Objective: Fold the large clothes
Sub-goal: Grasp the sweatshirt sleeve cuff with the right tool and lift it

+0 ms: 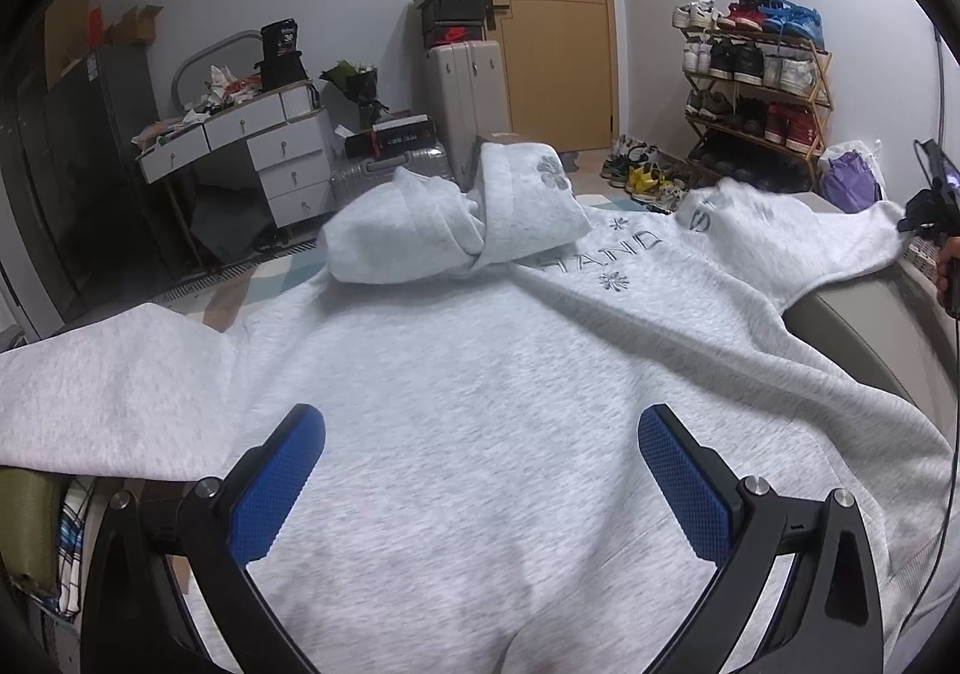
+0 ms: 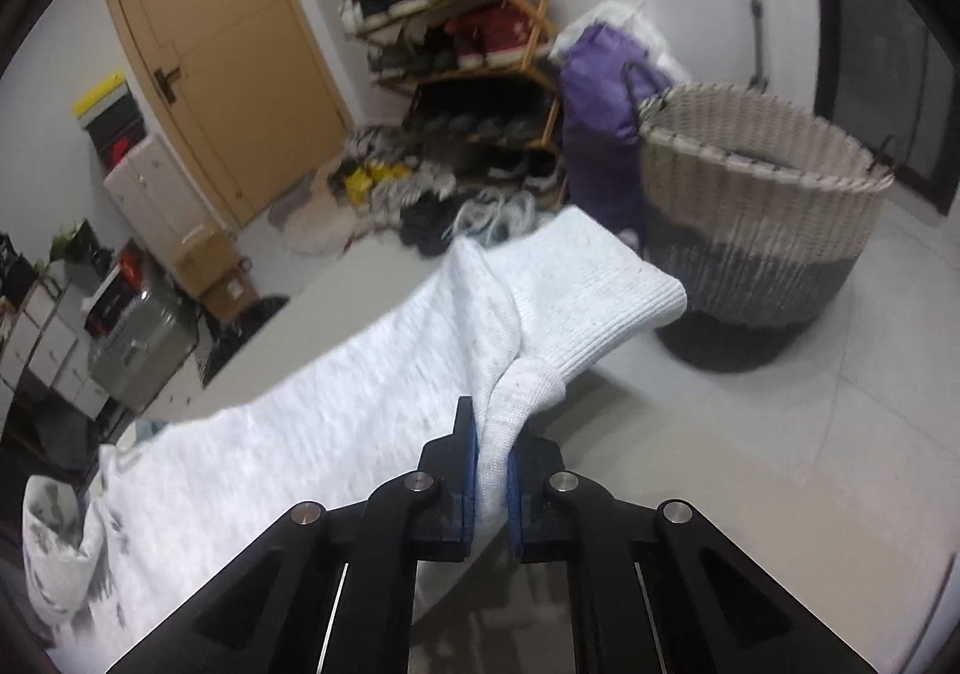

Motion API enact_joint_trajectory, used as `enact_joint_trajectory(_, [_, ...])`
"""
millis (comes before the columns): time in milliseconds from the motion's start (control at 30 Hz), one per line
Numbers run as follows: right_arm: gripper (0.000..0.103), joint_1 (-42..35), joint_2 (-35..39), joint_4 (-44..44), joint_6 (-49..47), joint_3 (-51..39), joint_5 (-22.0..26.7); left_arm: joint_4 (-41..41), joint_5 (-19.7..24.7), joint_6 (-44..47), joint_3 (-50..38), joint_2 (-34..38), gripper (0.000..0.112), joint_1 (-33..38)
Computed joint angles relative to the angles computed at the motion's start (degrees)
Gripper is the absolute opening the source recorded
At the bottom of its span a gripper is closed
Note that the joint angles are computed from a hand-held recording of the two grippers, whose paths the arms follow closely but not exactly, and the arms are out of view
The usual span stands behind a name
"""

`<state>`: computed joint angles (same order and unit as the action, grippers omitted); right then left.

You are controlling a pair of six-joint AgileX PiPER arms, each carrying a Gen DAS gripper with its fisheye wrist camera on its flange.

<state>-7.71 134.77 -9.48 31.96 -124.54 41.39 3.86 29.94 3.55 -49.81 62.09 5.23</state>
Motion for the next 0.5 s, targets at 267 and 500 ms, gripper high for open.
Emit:
enact_joint_trajectory(267, [0.007, 0.7, -8.9, -9.2, 4.3, 5.8, -4.8, -7.6, -0.3, 7.9, 0.9, -3.5, 0.102, 4.8])
enact_joint_trajectory(500, [0.007, 11.5, -21.1, -15.7, 7.4, 14.8, -13.7, -24.2, 0.0, 25.2, 2.0, -5.8, 0.102, 16.2])
